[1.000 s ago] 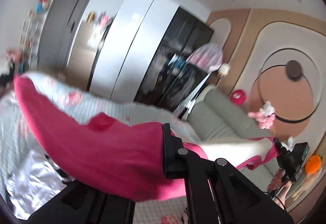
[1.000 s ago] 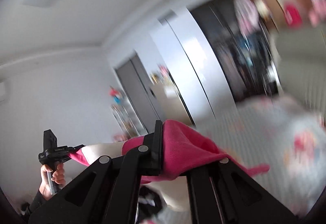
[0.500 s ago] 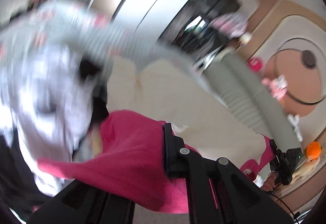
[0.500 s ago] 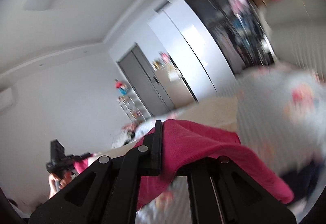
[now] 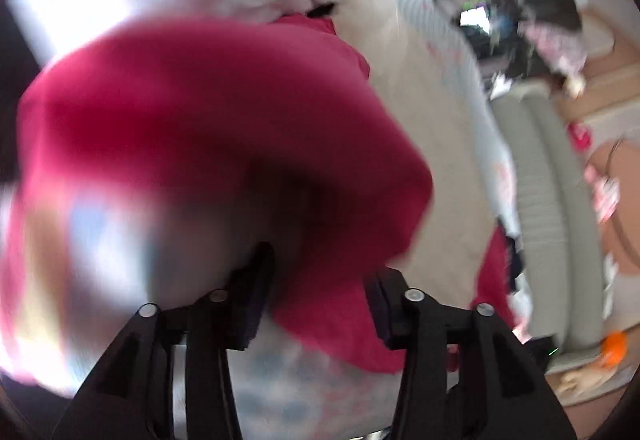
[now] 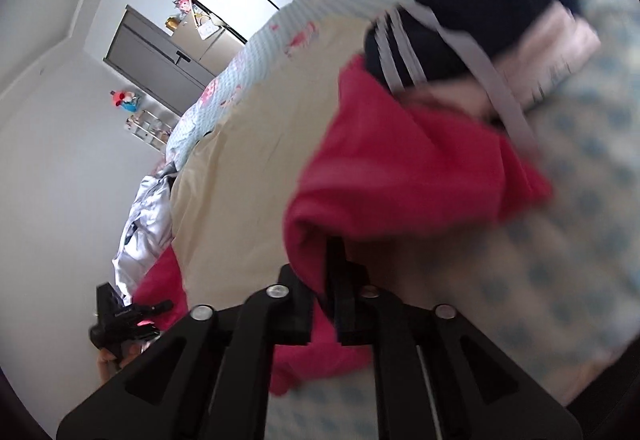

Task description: Fold clothes

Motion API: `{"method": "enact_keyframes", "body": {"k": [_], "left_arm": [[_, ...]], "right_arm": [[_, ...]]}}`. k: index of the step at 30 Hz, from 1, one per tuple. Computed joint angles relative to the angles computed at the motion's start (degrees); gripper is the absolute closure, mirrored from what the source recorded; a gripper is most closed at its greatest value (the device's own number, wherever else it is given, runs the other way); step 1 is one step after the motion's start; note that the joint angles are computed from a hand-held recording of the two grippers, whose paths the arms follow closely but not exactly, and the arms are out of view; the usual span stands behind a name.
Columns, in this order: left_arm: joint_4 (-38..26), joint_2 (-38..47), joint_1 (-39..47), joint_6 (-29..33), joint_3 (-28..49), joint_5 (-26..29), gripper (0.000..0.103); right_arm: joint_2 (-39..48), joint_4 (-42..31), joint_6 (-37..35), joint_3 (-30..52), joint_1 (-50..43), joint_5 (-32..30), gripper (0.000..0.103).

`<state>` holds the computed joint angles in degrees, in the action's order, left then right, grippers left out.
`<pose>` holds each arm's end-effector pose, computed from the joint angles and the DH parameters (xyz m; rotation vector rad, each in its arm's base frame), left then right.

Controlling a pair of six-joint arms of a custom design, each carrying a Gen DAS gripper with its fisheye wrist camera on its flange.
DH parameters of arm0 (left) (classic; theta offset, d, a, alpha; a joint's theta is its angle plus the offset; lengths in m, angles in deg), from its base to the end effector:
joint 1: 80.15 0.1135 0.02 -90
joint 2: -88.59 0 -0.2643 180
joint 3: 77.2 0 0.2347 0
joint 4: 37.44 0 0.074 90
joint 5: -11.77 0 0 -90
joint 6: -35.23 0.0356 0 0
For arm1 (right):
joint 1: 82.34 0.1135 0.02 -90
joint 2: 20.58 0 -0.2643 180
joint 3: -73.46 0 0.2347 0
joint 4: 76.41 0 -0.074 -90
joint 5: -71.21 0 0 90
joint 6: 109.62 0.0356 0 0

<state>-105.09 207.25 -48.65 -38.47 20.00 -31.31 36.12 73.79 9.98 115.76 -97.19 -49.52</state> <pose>0.3263 0.1694 0.1612 -0.3364 2.5877 -1.0272 0.1760 -0.0278 0.2031 0.6258 2.2409 0.7551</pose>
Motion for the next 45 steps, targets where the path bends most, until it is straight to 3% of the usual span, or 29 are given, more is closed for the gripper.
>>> {"method": "enact_keyframes", "body": {"k": [4, 6, 9, 10, 11, 13, 16, 18, 19, 21, 22, 23, 24, 26, 30, 32, 34, 35, 38, 39, 41, 43, 45], "left_arm": [[5.13, -6.62, 1.90, -2.91, -14.57, 5.75, 0.054], [6.98, -8.40, 0.51, -3.00, -19.74, 7.13, 0.054], [9.59, -10.31, -5.12, -2.18, -23.56, 6.01, 0.056], [10.66, -12.41, -6.66, -2.41, -24.22, 4.60, 0.057], [11.61, -14.44, -8.24, -2.61, -24.74, 3.12, 0.070], [13.00, -18.30, -11.18, -2.86, -25.35, 0.11, 0.090], [13.11, -24.23, -11.21, -3.60, -25.18, -2.25, 0.090], [12.09, -21.55, -11.03, -4.04, -22.39, -1.99, 0.090], [11.14, -19.55, -11.10, -3.83, -22.17, -1.79, 0.089], [9.30, -15.03, -11.25, -3.37, -21.09, -1.40, 0.081], [8.91, -11.70, -11.40, -3.11, -18.93, -1.25, 0.072], [9.55, -10.07, -11.58, -3.02, -18.42, -1.19, 0.064], [10.24, -8.65, -11.76, -3.04, -18.07, -1.08, 0.063], [12.19, -7.76, -12.22, -3.86, -18.76, -0.45, 0.060], [7.56, -5.65, -15.02, -1.64, -14.14, 1.63, 0.064], [9.30, -8.78, -15.09, -2.66, -15.59, 1.15, 0.082], [14.09, -13.67, -14.45, -5.74, -19.15, -1.41, 0.083], [14.60, -15.03, -14.07, -6.24, -19.86, -2.60, 0.082], [3.68, -10.25, -12.95, -2.37, -15.95, -5.29, 0.079], [3.48, -10.47, -11.93, -1.39, -17.08, -3.86, 0.076], [3.92, -9.63, -10.66, -0.67, -18.37, -1.26, 0.050], [5.39, -7.97, -10.05, -1.66, -19.14, 1.33, 0.049], [11.71, -8.51, -12.13, -10.90, -21.45, 1.92, 0.049]], "right_arm": [[-0.69, -1.34, -1.35, -2.11, 3.34, -1.84, 0.073], [1.81, 2.19, -0.03, -3.36, 5.92, -1.95, 0.064], [5.47, 6.86, 1.23, -3.92, 9.28, -0.69, 0.063], [6.11, 7.84, 1.32, -3.89, 10.43, 0.20, 0.063], [6.77, 8.78, 1.37, -3.84, 11.55, 1.07, 0.066], [8.16, 10.56, 1.35, -3.66, 13.68, 2.75, 0.087], [1.31, 5.64, 0.24, -2.59, 11.63, 8.81, 0.089], [-0.44, 0.80, -1.32, -0.65, 8.84, 11.57, 0.089], [0.07, -1.00, -2.61, -0.04, 6.97, 10.54, 0.088], [0.98, -3.12, -3.84, -0.52, 2.80, 2.87, 0.086], [1.70, -4.30, -4.75, -0.72, 0.66, -1.09, 0.074], [1.80, -4.55, -5.15, -1.55, 0.08, -4.69, 0.070], [1.54, -4.88, -5.41, -2.17, 0.75, -5.56, 0.068], [1.21, -5.22, -5.23, -3.02, 5.02, -2.15, 0.062], [8.40, 2.79, -2.46, -6.07, 8.68, 0.81, 0.054], [11.43, 4.58, -2.04, -5.50, 8.59, 0.72, 0.059], [6.61, 2.11, -2.44, -4.44, 8.88, 1.19, 0.070], [3.69, 0.48, -2.57, -3.81, 9.65, 2.39, 0.070], [0.65, -11.43, -5.12, 0.43, 15.26, 15.60, 0.069], [-0.22, -13.05, -5.42, -0.02, 13.83, 14.24, 0.069], [-1.76, -16.04, -7.75, -1.39, 8.48, 8.39, 0.068], [-0.05, -16.27, -11.72, -3.87, 0.48, -2.36, 0.056], [3.05, -12.60, -11.79, -5.88, -3.37, -7.96, 0.055]]}}
